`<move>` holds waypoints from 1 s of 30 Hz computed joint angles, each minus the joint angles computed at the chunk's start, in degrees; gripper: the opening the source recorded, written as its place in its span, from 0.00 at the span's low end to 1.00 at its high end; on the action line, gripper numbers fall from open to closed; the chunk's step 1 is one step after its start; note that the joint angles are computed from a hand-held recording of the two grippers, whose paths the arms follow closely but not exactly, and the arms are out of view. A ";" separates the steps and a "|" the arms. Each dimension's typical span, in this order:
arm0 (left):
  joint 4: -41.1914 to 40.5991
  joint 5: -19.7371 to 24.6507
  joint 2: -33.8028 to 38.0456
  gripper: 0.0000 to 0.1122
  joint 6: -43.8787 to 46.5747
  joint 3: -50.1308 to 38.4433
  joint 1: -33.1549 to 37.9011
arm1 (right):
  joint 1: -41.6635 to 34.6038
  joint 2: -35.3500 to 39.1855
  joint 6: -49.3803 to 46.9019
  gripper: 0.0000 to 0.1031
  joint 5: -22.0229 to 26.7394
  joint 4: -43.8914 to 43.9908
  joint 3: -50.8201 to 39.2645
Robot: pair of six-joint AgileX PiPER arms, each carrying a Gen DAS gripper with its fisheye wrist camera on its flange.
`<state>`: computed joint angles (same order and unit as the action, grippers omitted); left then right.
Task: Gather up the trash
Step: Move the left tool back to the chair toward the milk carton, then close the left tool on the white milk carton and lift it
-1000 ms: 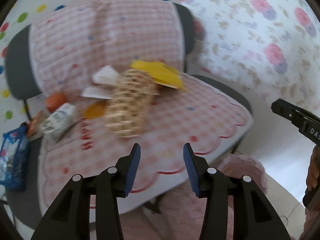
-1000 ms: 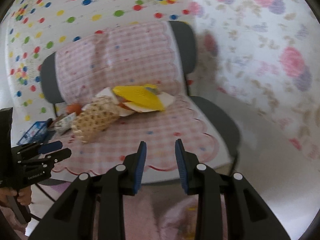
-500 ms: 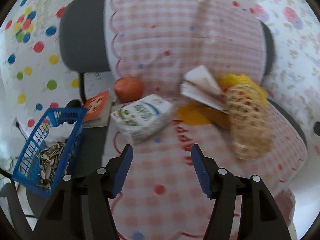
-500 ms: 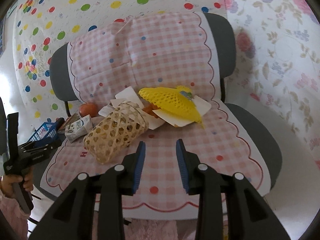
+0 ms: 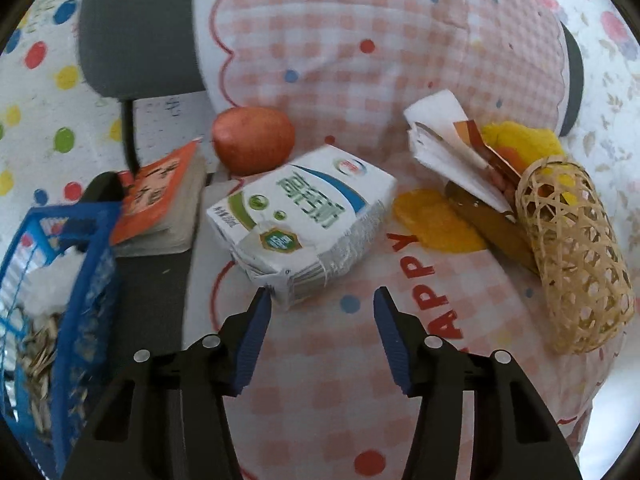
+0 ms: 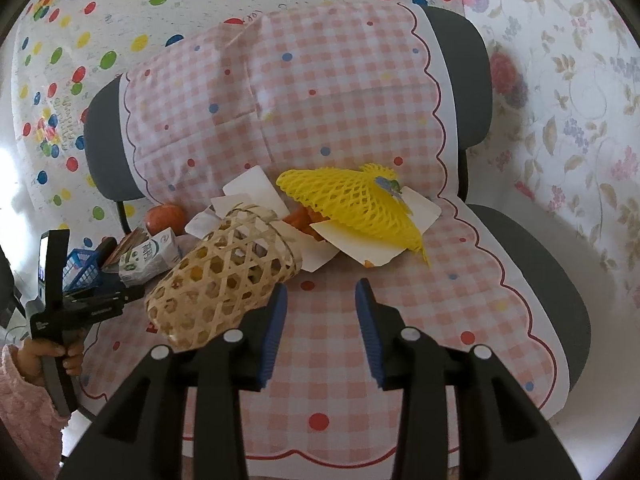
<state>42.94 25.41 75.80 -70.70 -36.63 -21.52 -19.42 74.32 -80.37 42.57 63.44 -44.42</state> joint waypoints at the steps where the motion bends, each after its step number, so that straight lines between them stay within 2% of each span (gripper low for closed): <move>1: -2.06 -1.98 0.49 0.44 3.11 -0.50 0.50 | 0.24 0.12 0.05 0.34 -0.38 0.08 0.04; 4: -6.22 -6.47 0.81 0.45 10.31 -1.47 0.37 | 0.55 1.11 0.08 0.35 -1.09 -0.03 -0.50; 6: -2.16 -4.66 -0.06 0.49 7.17 -2.13 -1.66 | 0.64 1.76 0.09 0.36 -1.43 -0.14 -0.83; 7: -0.10 -3.49 -0.75 0.61 4.93 -2.11 -2.63 | 0.63 2.14 -0.13 0.37 -1.40 -0.05 -0.95; 9: 6.01 0.57 -2.89 0.78 -2.22 -1.50 -3.81 | 0.64 2.55 -0.97 0.40 -1.42 0.28 -0.83; 11: 9.41 3.38 -4.15 0.78 -5.07 -1.13 -3.10 | 0.96 3.13 -1.44 0.43 -1.53 0.50 -0.86; 13: 7.93 5.18 -3.06 0.79 -3.42 -2.19 -1.03 | 1.61 3.95 -1.68 0.53 -1.59 0.89 -1.03; 16: 3.86 2.87 -1.31 0.79 0.95 -2.79 4.04 | 2.65 4.48 -2.02 0.68 -1.98 1.81 -1.13; 18: 1.02 1.25 0.62 0.79 4.70 -3.54 6.21 | 3.18 4.66 -2.32 0.72 -2.11 2.22 -1.33; 25: -10.77 -0.99 6.31 0.79 18.72 -8.09 11.21 | 4.04 6.26 -1.12 0.76 -2.96 1.48 -3.00; 30: -21.73 -4.02 9.87 0.78 33.09 -10.80 14.15 | 4.11 6.71 -0.90 0.76 -3.03 1.25 -3.47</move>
<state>21.21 21.39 85.67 -37.61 -47.43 -7.37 -15.31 81.03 -81.27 39.54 64.69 -47.89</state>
